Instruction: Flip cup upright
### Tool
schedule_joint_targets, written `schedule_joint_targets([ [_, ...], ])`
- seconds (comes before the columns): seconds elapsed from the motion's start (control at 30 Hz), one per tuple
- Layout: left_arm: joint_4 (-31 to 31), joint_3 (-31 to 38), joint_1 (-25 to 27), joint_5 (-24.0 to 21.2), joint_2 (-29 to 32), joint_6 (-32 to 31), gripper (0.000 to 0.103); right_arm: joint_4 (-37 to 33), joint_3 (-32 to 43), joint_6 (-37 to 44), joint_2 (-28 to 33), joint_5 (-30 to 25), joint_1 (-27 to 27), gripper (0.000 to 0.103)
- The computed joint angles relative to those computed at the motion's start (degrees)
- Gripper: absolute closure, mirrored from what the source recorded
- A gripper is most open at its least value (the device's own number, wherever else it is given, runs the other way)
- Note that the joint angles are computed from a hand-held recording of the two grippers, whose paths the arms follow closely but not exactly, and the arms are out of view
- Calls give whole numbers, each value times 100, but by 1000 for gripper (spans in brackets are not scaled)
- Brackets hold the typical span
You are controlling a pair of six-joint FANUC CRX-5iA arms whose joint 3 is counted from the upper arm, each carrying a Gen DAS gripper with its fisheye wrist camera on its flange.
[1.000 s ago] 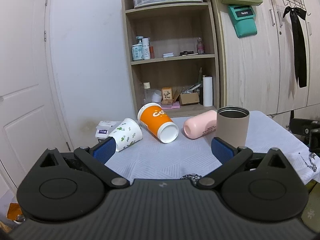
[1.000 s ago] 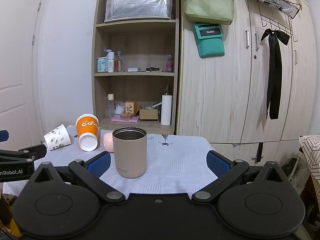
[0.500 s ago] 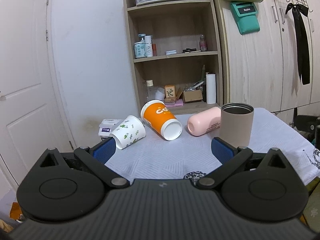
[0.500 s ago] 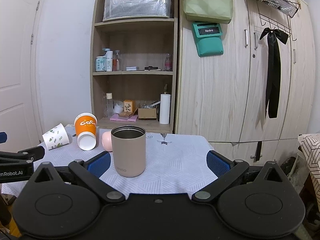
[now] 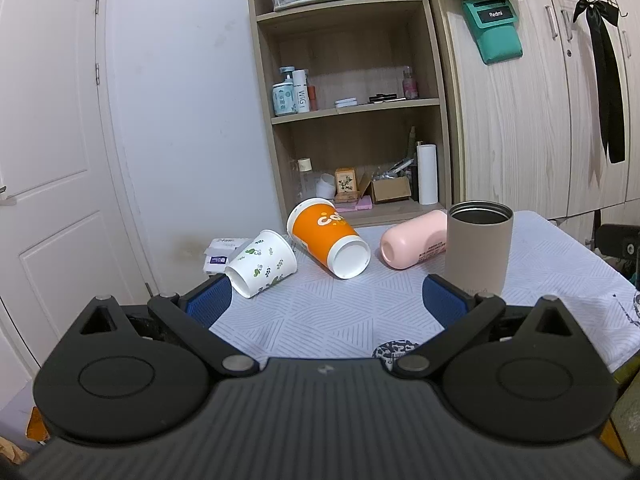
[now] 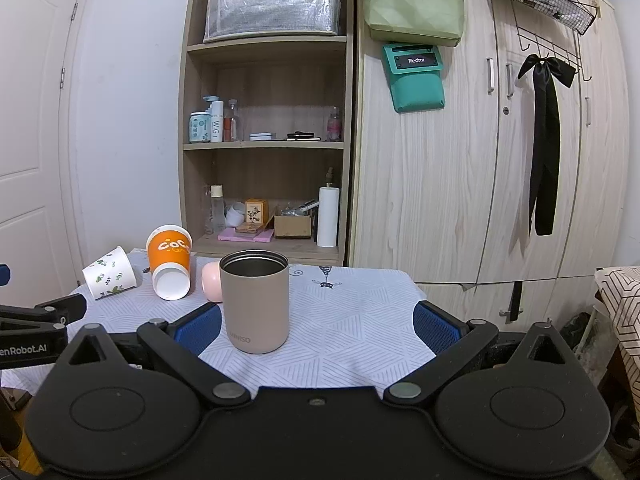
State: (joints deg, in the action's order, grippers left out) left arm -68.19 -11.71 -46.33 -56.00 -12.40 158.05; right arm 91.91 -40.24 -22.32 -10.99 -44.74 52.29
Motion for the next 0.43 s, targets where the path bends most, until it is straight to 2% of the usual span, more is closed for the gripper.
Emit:
schedule_joint_targets([
  [0.43,5,-93,35,102,-93,44,0,-91,5,73,7,-59,44,0],
])
